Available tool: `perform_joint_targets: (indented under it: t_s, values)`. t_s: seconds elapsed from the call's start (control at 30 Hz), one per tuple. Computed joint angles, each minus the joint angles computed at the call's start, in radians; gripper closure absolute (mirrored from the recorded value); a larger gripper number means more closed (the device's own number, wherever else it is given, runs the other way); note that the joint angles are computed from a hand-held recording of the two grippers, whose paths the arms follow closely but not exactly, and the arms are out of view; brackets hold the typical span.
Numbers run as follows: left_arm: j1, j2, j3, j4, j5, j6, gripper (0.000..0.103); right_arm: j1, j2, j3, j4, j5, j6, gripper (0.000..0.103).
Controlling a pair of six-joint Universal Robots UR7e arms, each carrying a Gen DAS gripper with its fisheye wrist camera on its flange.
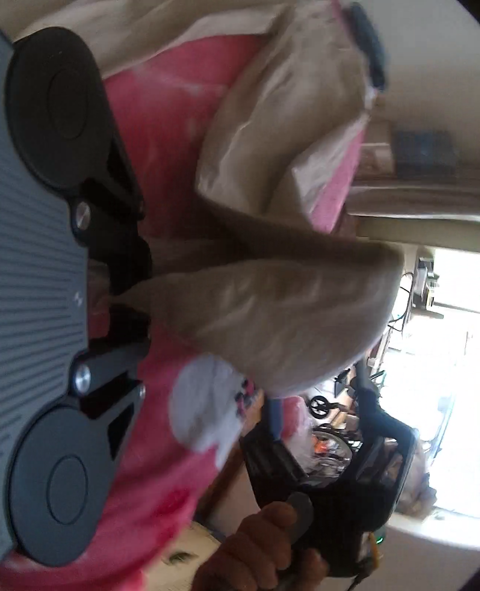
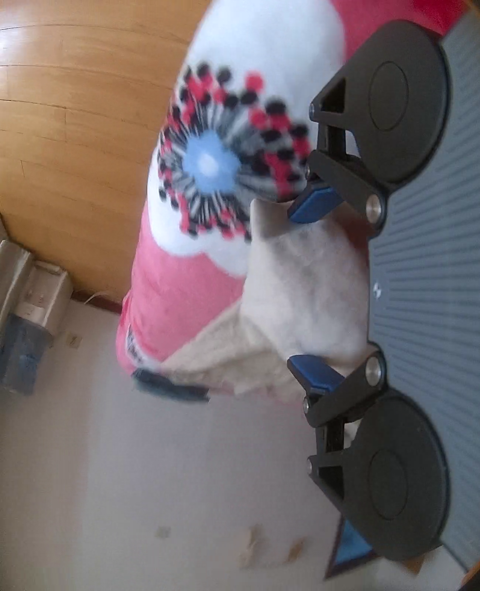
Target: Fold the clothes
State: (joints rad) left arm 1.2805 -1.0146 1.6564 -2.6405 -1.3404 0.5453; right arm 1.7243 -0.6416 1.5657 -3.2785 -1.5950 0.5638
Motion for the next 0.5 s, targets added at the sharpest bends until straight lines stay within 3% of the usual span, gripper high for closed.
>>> perform_joint_targets:
  t_s: [0.07,0.2,0.3,0.37,0.5]
  values:
    - [0.018,-0.018,-0.018,0.074,-0.104,-0.117,0.1,0.002,-0.01,0.011,-0.036,0.043,0.004,0.023]
    - [0.091,-0.044,-0.08,0.293,-0.509,-0.342,0.1,0.01,-0.047,0.039,-0.071,0.105,-0.013,0.023]
    - [0.127,-0.041,-0.074,0.378,-0.719,-0.449,0.1,0.018,-0.081,0.067,-0.098,0.127,-0.067,0.023]
    - [0.139,-0.034,-0.054,0.409,-0.777,-0.513,0.1,0.026,-0.105,0.086,-0.094,0.106,-0.131,0.023]
    - [0.134,-0.026,-0.001,0.452,-0.676,-0.487,0.1,0.048,-0.132,0.099,-0.031,-0.011,-0.279,0.023]
